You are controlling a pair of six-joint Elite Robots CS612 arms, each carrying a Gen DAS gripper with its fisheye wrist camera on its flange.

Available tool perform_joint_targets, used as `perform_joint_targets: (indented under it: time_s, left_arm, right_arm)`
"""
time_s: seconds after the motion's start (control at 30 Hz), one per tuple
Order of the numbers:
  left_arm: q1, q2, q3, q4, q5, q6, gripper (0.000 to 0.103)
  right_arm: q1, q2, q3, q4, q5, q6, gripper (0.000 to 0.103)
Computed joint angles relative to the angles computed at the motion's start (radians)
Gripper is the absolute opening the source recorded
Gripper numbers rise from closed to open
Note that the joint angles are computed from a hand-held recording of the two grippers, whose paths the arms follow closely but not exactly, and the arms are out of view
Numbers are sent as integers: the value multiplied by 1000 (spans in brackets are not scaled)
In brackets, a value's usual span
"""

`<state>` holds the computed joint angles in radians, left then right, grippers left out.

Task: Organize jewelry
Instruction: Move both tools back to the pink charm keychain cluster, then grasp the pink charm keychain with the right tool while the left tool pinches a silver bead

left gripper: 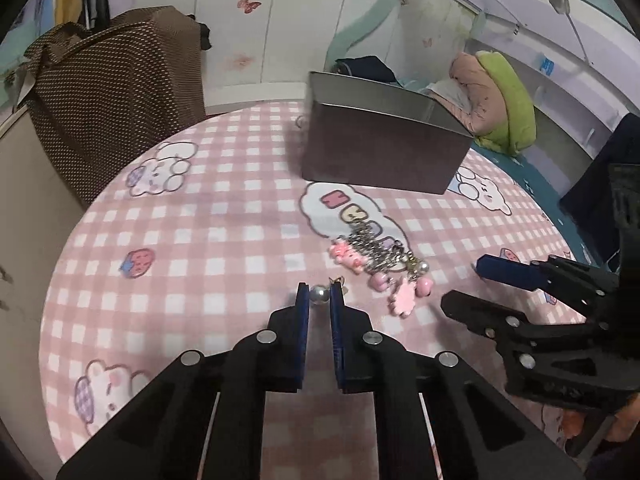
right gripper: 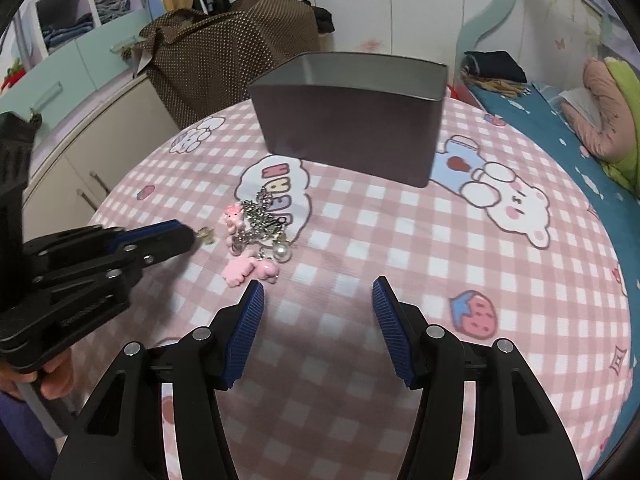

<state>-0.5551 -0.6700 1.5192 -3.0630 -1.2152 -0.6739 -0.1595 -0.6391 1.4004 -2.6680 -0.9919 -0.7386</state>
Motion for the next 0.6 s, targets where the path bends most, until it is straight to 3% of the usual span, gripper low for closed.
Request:
perform_joint_targets:
  time_s: [0.3,0.43,0.6]
  left_arm:
    - [-2,-26,57,-52,16,-28,9]
    - [3,-24,60,-76,-3,-31,9]
    - [6,-22,63,-92,-17,-35,9]
  right_arm:
    - [25,-2,6,-20,-25,-21,54]
    - [34,-3,13,-41,-34,-30,31]
    - [39,-5,10,-43,-53,-18,29]
